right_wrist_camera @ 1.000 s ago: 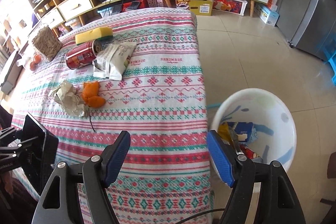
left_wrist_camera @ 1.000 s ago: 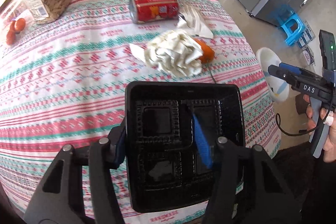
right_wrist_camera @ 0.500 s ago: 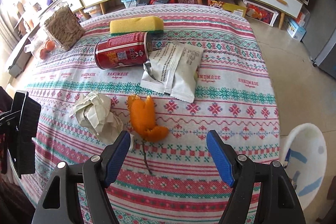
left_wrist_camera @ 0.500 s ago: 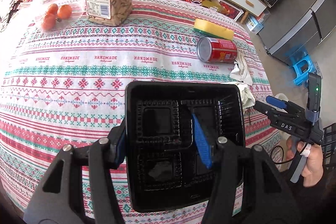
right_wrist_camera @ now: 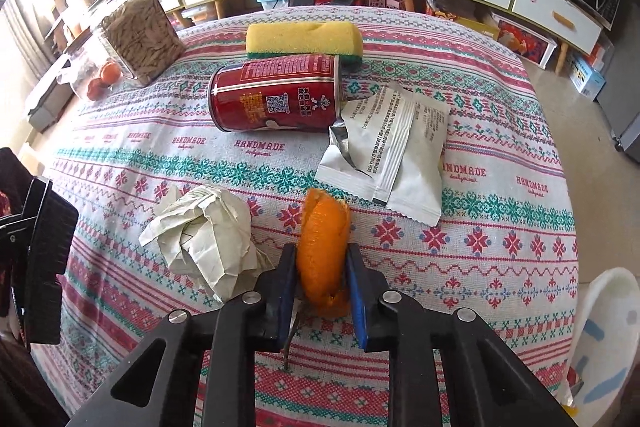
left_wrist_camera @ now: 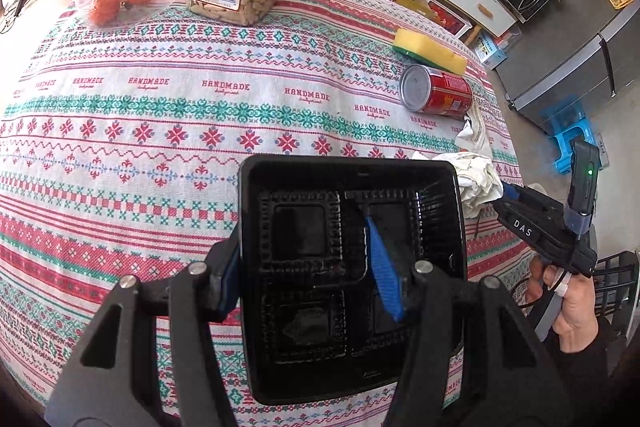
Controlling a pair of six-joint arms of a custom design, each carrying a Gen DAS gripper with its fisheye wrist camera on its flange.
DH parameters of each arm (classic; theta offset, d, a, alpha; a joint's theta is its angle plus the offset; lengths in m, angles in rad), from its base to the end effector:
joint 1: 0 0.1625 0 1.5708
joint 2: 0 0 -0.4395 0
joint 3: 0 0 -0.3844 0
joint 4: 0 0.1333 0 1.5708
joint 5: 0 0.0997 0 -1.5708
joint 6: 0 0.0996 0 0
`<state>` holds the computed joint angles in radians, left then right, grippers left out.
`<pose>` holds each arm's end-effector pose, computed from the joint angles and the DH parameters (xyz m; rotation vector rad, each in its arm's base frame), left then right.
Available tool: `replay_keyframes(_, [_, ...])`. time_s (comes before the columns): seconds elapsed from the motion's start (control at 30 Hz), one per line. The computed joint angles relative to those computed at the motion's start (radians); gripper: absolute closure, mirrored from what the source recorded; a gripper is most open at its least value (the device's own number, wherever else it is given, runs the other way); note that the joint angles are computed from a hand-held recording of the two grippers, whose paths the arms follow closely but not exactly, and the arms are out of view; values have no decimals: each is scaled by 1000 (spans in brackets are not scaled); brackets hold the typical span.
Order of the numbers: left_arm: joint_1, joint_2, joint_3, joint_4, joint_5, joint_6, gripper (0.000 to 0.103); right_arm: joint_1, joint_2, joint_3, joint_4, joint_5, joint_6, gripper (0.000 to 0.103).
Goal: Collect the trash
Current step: 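Carry the orange peel with the right gripper while the left carries the tray toward the basin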
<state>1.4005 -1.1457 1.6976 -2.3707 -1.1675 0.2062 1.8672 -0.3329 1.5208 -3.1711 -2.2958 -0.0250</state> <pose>0.0635 -0.6479 0.2970 0.4404 2.6814 -0.3285 0.2630 -0.6309 -0.0788 0.1967 -2.4074 0.6226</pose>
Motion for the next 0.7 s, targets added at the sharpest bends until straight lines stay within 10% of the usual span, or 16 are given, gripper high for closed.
replay_keyframes(0.7, [-52,-29,97,-68,-6,0,45,35,-110,203,-182,-15,15,83])
